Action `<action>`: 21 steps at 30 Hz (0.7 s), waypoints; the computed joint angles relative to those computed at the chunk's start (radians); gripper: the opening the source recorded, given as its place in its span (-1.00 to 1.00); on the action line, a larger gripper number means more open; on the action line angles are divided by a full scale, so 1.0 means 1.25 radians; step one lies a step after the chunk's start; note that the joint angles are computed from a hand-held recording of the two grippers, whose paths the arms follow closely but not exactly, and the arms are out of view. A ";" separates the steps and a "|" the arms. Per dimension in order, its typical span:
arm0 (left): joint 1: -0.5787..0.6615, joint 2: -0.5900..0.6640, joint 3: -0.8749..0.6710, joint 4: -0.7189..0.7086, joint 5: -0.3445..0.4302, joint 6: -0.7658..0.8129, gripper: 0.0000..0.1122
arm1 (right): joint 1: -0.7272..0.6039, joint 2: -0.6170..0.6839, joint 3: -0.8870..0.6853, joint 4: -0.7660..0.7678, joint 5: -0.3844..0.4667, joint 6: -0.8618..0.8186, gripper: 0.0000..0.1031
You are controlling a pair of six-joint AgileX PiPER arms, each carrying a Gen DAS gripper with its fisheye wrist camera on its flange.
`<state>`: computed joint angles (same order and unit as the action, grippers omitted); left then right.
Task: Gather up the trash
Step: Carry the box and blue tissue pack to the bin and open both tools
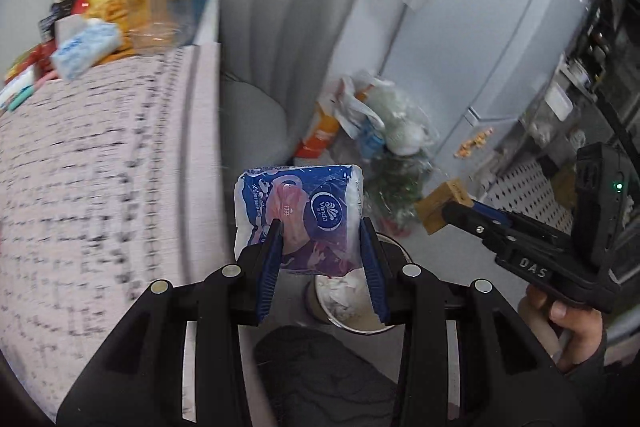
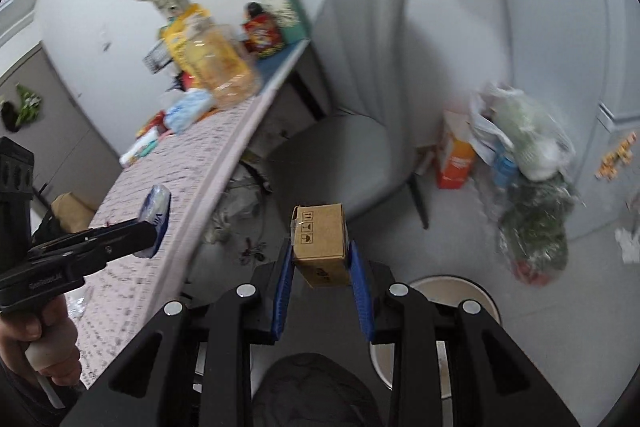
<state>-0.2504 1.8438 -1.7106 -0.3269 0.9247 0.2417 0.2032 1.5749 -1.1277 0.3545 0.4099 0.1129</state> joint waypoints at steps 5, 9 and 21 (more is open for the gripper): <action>-0.072 0.086 -0.074 0.041 0.021 -0.053 -0.32 | -0.092 0.022 0.068 0.203 -0.017 -0.211 -0.45; -0.106 0.147 -0.117 0.068 0.032 -0.092 -0.32 | -0.150 0.058 0.102 0.384 -0.015 -0.406 -0.41; -0.175 0.314 -0.234 0.084 0.101 -0.152 -0.30 | -0.289 0.068 0.201 0.583 -0.011 -0.631 0.13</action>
